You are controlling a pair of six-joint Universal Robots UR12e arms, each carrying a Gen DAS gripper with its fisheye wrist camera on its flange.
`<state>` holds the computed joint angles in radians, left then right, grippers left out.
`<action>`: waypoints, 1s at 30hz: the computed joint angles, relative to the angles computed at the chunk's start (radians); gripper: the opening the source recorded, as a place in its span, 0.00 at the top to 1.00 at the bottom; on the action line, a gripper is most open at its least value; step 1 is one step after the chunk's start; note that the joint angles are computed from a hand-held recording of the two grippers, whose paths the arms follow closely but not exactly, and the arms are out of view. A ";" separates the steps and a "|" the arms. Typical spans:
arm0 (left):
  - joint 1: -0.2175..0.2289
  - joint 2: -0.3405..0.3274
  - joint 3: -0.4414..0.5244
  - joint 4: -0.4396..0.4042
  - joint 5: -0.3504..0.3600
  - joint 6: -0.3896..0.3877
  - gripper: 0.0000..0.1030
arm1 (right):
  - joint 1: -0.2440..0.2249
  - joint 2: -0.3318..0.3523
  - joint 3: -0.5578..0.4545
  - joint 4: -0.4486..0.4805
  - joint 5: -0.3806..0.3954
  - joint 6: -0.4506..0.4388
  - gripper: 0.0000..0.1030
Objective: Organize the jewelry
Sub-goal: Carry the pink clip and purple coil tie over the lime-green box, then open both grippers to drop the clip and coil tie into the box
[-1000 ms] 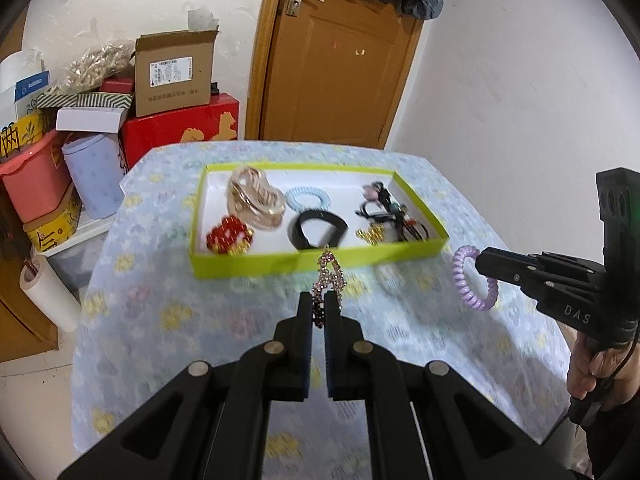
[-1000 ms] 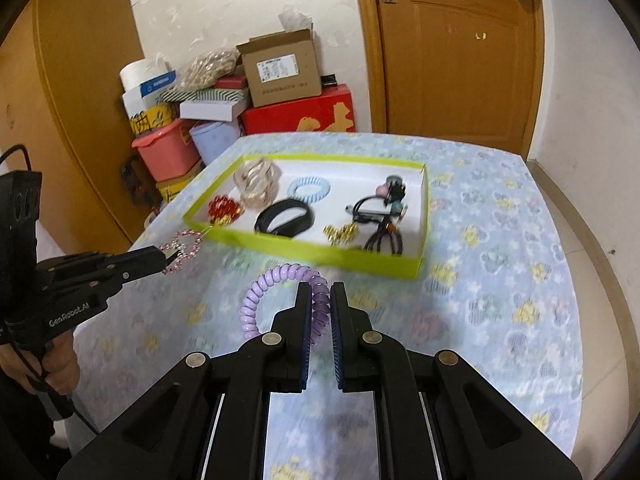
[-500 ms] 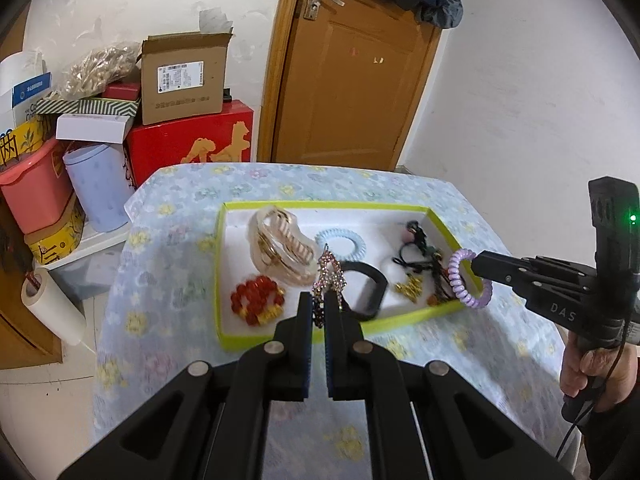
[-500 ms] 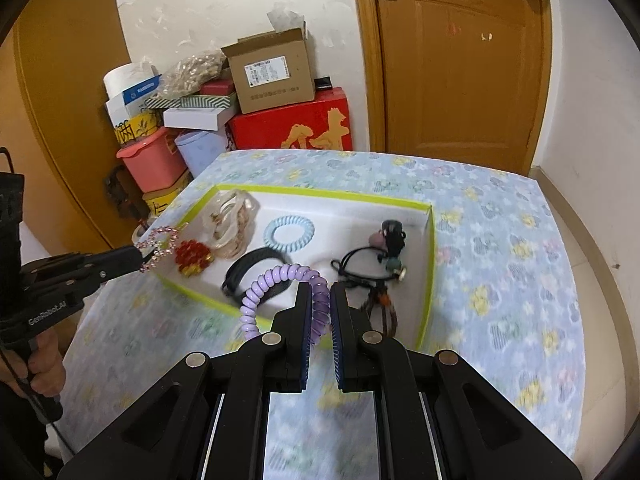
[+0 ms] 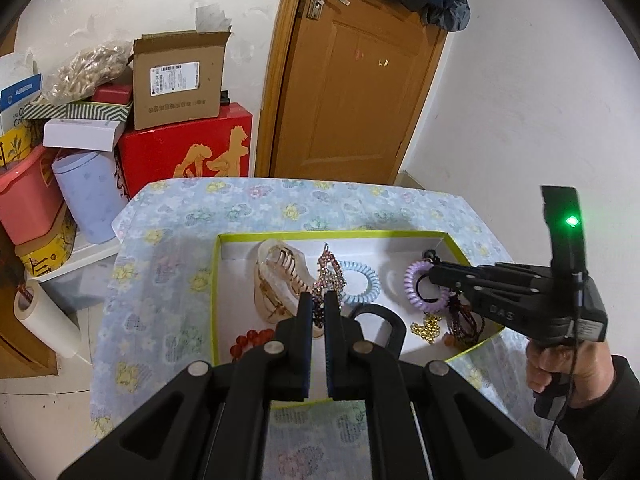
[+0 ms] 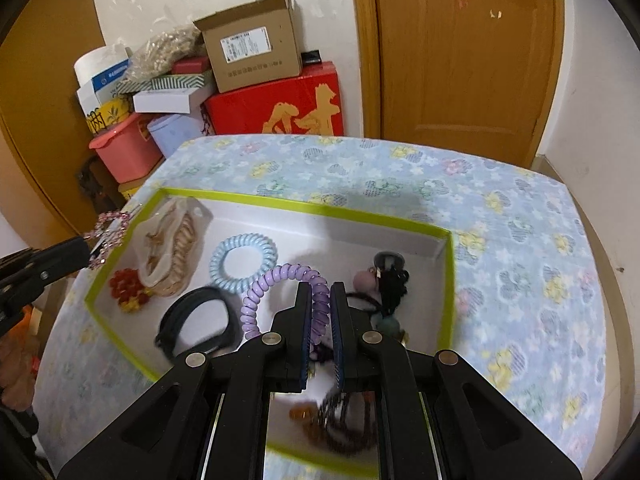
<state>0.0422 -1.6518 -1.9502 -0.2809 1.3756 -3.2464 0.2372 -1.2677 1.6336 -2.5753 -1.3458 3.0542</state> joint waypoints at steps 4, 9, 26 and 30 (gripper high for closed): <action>0.001 -0.007 0.003 -0.001 -0.007 0.006 0.95 | 0.004 0.025 -0.021 0.012 0.001 0.000 0.91; 0.000 -0.019 0.013 -0.002 -0.018 0.014 0.95 | 0.003 0.044 -0.037 0.043 0.013 0.003 0.91; -0.042 -0.076 0.085 -0.046 -0.023 0.039 0.95 | -0.027 -0.033 0.043 -0.009 0.058 0.012 0.69; -0.055 -0.102 0.109 -0.070 -0.035 0.050 0.95 | -0.039 -0.056 0.071 -0.022 0.077 0.021 0.69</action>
<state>-0.0126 -1.7538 -1.8408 -0.3510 1.3403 -3.1963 0.1979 -1.3239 1.7048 -2.5978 -1.2684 3.0750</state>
